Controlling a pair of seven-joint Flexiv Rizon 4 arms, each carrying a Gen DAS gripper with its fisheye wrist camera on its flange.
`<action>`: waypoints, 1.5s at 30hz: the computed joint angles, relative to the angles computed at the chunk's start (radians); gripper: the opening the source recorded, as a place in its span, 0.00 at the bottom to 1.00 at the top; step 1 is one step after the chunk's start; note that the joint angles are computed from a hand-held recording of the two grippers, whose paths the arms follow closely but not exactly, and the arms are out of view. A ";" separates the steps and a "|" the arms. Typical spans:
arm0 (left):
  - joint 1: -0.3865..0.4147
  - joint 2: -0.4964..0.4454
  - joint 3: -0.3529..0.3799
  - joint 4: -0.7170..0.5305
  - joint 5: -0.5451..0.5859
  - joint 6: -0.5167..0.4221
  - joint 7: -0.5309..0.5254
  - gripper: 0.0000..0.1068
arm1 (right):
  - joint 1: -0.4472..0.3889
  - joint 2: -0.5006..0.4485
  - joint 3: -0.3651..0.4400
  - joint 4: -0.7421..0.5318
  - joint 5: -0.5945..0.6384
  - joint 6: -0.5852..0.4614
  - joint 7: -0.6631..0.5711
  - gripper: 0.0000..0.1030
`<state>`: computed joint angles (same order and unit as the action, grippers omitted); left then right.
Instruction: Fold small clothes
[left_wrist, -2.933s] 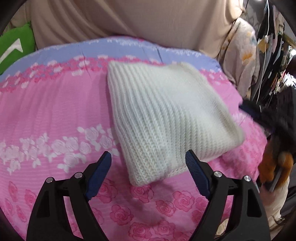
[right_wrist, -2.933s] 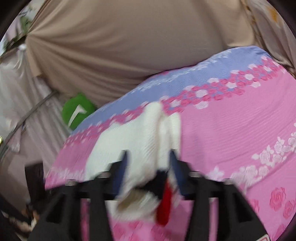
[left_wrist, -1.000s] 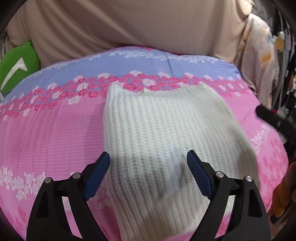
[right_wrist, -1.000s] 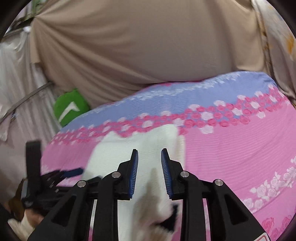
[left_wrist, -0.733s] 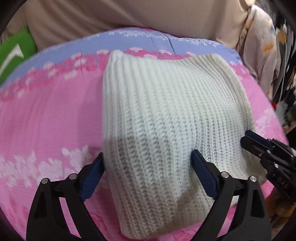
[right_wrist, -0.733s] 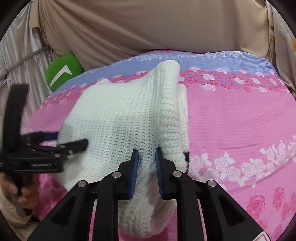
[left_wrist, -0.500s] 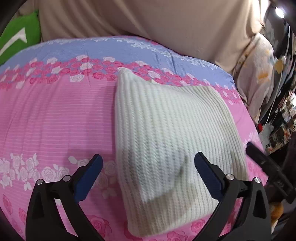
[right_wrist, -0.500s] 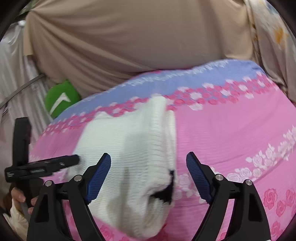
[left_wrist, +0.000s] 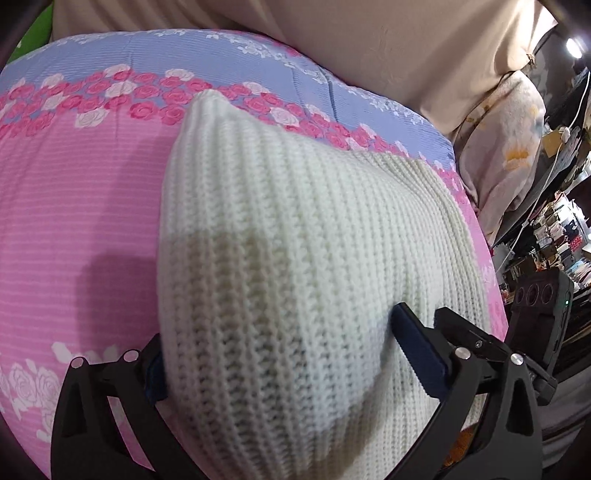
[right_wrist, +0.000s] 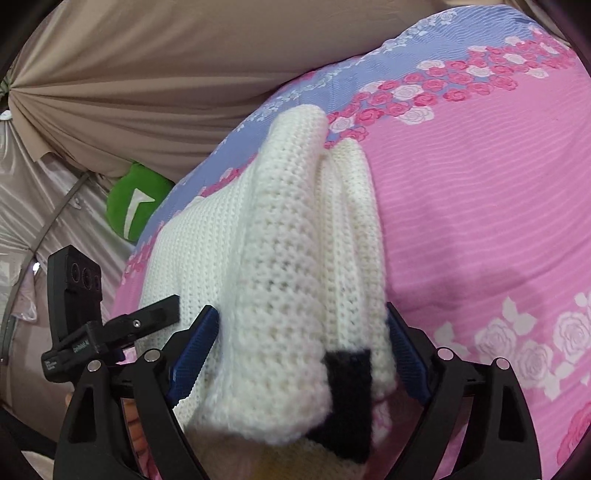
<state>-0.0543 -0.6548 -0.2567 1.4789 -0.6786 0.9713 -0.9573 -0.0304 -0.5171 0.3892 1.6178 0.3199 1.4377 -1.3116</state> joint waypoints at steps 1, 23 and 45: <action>0.001 -0.003 -0.006 -0.003 0.006 0.004 -0.002 0.92 | -0.015 -0.008 0.018 -0.010 0.008 -0.002 -0.017 0.85; 0.111 0.276 -0.176 0.146 -0.511 0.132 0.682 0.46 | 0.380 0.217 -0.421 0.107 -0.365 0.227 0.260 0.40; 0.151 -0.188 0.054 -0.381 0.013 0.072 0.109 0.55 | 0.308 -0.248 -0.299 -0.519 -0.370 -0.163 0.295 0.41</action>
